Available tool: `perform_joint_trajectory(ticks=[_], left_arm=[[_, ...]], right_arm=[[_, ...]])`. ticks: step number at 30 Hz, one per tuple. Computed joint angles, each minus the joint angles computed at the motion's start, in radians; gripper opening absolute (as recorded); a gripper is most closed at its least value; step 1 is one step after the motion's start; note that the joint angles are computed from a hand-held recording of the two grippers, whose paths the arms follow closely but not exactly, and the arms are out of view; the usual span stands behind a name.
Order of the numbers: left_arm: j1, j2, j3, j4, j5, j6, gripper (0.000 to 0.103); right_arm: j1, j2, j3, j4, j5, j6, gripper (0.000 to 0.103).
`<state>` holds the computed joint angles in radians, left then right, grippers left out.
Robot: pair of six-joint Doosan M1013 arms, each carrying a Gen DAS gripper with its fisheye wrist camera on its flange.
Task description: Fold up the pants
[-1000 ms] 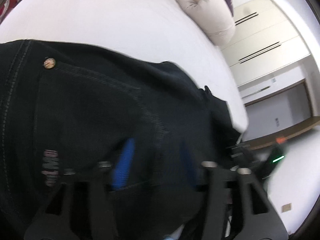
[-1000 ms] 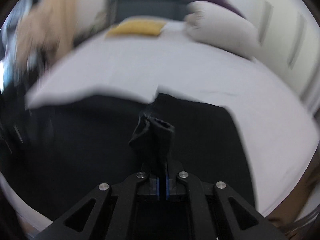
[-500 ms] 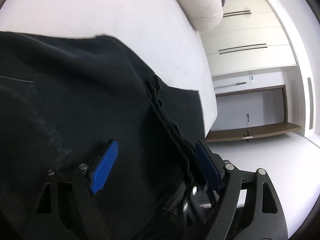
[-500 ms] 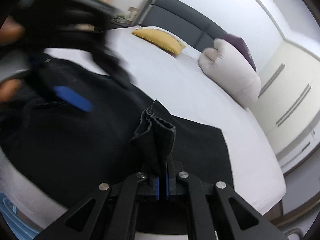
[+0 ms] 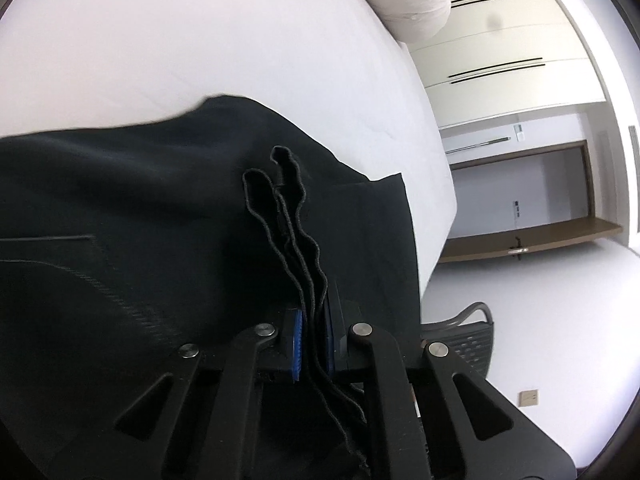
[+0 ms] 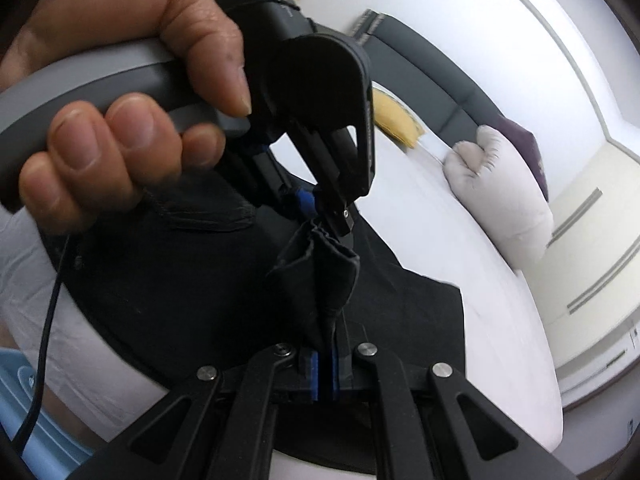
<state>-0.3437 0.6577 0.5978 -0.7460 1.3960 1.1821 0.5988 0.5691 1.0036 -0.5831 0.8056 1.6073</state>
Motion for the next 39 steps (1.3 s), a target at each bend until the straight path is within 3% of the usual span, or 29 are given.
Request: perform_joint_trajectory(ticks=[9,14,18,20,24,25,27,30,34,37,39], left_arm=[[-0.006,-0.068,0.124,0.069,-0.039,0.031,0.007],[-0.014,-0.065,0.136,0.08,-0.05,0.032,0.007],[-0.012,-0.082,0.181,0.074,-0.061,0.049,0.009],[-0.013,-0.085,0.176,0.097,-0.059,0.034,0.011],[-0.033,-0.105,0.139,0.31,-0.026,0.0,0.011],[-0.037,-0.112,0.132,0.357,-0.025,-0.014,0.011],[-0.044,-0.13,0.135,0.4,-0.059,-0.008,0.011],[-0.074,-0.14,0.12,0.428,-0.095,0.037,0.011],[-0.119,-0.123,0.096,0.421,-0.075,0.121,0.011],[-0.147,-0.104,0.096,0.454,-0.014,0.152,0.011],[-0.15,-0.109,0.13,0.469,-0.006,0.159,0.011]], right_arm=[[0.024,0.011,-0.007,0.067,0.033,-0.126,0.006],[0.009,0.033,-0.053,0.106,0.069,-0.179,0.006],[0.016,0.038,-0.056,0.132,0.102,-0.191,0.012],[0.015,0.03,-0.052,0.156,0.105,-0.205,0.02],[-0.044,0.018,-0.099,0.416,0.155,-0.308,0.065],[-0.061,0.013,-0.107,0.489,0.177,-0.329,0.067],[-0.112,0.01,-0.137,0.662,0.239,-0.351,0.065],[-0.207,0.035,-0.206,0.895,0.323,-0.295,0.039],[-0.345,0.11,-0.301,1.217,0.38,-0.185,0.025],[-0.421,0.226,-0.434,1.441,0.453,-0.06,0.024],[-0.442,0.292,-0.512,1.491,0.468,0.007,0.024]])
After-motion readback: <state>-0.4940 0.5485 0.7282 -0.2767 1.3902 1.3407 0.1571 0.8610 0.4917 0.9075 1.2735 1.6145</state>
